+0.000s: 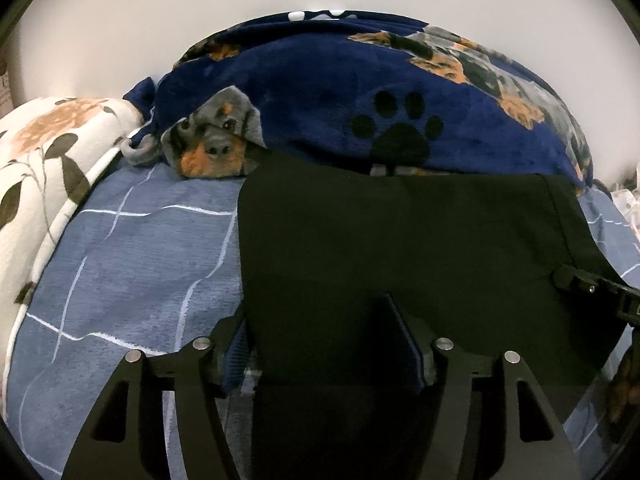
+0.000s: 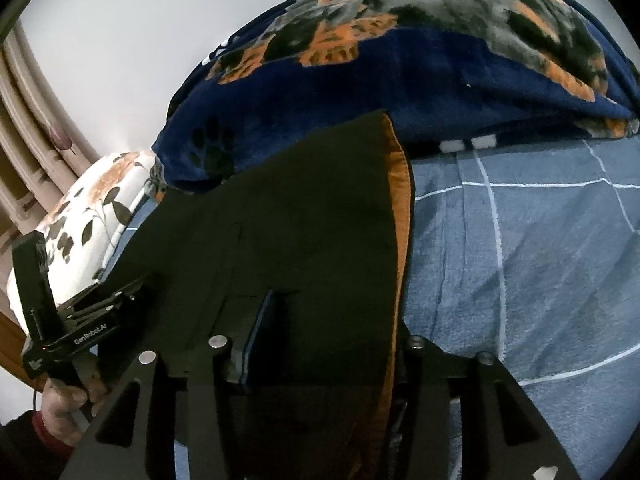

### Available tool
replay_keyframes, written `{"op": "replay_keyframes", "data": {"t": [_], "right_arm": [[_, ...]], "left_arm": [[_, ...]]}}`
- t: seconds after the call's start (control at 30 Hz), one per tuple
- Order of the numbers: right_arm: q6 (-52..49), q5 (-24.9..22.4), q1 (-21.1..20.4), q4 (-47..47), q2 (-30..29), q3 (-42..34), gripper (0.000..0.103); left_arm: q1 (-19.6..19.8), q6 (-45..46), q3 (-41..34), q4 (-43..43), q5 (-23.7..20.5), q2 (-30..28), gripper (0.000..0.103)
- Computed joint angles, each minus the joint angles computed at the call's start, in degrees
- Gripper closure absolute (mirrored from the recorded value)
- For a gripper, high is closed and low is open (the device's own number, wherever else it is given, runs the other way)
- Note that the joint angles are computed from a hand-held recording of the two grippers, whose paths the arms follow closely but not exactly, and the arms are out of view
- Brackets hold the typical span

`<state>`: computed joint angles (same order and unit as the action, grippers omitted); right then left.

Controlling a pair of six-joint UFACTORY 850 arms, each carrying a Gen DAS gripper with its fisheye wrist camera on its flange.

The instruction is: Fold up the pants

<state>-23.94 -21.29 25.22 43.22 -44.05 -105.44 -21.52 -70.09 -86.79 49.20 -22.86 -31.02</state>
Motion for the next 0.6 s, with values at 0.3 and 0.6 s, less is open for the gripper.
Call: {"op": "replay_keyframes", "data": {"t": [0.3, 0.6], "right_arm": [[9.9, 1.7, 1.6, -13.5, 0.1, -0.3, 0.041], [17.6, 1.1, 2.2, -23.4, -0.4, -1.4, 0.016]], "left_arm": [[-0.6, -2.9, -0.4, 2.6, -2.9, -0.4, 0.029], [-1.0, -4.5, -0.8, 4.5, -5.0, -0.7, 0.025]]}}
